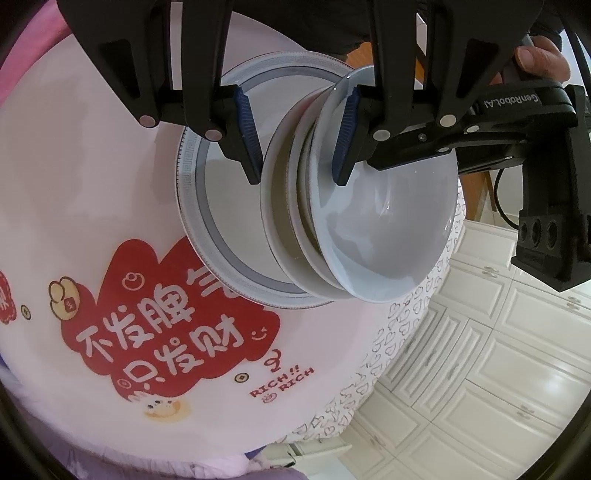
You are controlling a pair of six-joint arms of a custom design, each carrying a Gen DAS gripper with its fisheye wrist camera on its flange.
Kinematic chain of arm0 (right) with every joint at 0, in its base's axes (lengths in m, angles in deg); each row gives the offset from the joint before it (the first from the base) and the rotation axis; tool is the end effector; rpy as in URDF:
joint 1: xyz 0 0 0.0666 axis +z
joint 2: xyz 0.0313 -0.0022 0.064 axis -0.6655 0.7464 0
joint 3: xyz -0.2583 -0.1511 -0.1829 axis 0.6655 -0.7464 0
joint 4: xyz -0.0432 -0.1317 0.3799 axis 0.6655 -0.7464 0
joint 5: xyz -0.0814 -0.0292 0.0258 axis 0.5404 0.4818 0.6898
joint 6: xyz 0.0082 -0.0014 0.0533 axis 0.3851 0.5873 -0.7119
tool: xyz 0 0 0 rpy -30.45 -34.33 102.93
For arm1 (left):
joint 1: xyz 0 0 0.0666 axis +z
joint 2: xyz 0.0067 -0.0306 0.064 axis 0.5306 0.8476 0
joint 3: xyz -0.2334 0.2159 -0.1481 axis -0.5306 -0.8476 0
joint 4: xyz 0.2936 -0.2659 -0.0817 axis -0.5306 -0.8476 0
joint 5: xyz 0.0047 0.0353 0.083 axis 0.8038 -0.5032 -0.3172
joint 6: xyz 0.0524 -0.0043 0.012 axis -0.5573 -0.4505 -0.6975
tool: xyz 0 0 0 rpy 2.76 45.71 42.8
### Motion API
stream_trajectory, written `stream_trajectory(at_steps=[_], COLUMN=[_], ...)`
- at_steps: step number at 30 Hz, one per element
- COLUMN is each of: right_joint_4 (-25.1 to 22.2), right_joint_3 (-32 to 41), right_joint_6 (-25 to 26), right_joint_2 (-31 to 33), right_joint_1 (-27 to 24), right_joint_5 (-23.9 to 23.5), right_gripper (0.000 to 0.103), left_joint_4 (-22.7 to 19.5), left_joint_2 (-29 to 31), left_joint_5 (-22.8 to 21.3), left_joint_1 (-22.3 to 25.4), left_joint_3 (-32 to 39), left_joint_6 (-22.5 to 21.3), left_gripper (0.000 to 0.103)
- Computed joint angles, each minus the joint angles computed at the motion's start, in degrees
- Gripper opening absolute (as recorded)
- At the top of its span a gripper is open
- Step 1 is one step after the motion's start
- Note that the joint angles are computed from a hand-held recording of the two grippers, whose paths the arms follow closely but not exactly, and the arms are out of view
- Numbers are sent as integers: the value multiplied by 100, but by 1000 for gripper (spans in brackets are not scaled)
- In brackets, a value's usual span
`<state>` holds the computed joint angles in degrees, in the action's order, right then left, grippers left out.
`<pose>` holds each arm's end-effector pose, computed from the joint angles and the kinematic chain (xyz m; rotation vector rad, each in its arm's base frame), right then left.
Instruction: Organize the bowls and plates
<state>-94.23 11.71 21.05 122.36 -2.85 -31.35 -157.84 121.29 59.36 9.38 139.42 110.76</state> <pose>0.3477 0.2959 0.3528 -0.4145 2.9482 0.7260 0.4514 -0.2000 0.4177 -0.4666 2.8743 -0.6658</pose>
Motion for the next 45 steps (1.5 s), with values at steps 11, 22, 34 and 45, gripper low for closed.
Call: stream_trajectory(at_steps=[11,22,34,45], right_joint_4=[160,395,724,842], right_joint_3=[-41,-251,-593,-996], right_joint_6=[-130,-360,-586,-282], right_joint_2=[-147,-510,-1345,-2750], right_joint_1=[-64,-196,-155,885], right_joint_5=[109,241,663,3119], right_gripper=[65,103,103,103], left_joint_4=[55,125,16,-863], left_joint_2=[-94,-534,-1365,-1560], left_joint_5=[-202,-853,-3794,-6822], left_joint_1=[-25,-108,-1265,-3273], left_joint_3=[-33,-161,-391,-305], left_joint_6=[24,203,581,1826], left_gripper=[75,98,101,102])
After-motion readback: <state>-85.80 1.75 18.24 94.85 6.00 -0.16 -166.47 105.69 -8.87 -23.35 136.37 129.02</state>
